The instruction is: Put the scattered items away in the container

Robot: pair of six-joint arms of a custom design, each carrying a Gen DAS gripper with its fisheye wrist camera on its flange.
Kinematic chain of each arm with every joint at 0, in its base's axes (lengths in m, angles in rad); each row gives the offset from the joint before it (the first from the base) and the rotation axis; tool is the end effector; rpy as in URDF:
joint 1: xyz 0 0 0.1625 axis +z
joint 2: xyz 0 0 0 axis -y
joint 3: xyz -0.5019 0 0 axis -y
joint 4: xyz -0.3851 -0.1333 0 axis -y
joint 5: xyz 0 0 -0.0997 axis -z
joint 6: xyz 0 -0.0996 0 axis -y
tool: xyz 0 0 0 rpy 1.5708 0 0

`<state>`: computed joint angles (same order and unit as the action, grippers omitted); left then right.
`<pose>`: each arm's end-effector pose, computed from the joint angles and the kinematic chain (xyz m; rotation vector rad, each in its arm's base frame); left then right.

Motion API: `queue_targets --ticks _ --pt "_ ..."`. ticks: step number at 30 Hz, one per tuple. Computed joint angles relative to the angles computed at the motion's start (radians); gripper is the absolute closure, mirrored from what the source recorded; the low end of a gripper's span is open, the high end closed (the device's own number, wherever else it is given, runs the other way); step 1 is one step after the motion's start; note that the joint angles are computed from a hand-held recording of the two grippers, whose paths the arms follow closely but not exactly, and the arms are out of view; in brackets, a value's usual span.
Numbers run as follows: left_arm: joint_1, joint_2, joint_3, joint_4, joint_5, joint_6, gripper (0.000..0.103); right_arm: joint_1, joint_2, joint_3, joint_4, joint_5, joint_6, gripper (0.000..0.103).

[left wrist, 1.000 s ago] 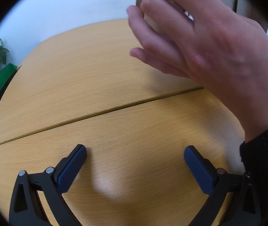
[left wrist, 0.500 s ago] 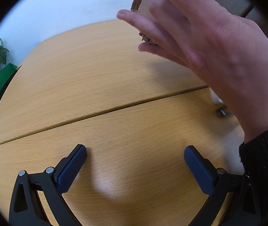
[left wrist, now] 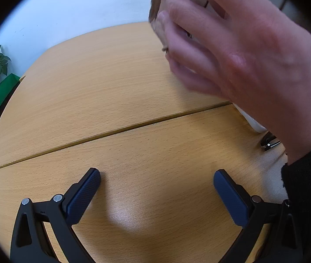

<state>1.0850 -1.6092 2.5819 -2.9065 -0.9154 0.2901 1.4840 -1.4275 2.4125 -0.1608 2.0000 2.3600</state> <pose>0.0227 -0.3725 0.3074 0.7930 2.3485 -0.5340 0.0678 -0.2798 0.2042 0.6192 -2.3068 0.6274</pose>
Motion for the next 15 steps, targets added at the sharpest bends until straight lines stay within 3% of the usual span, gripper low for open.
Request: queue_targets --ticks 15 --pt "-0.009 -0.007 0.000 0.013 0.004 -0.010 0.000 0.001 0.000 0.001 -0.001 0.001 0.001 0.000"
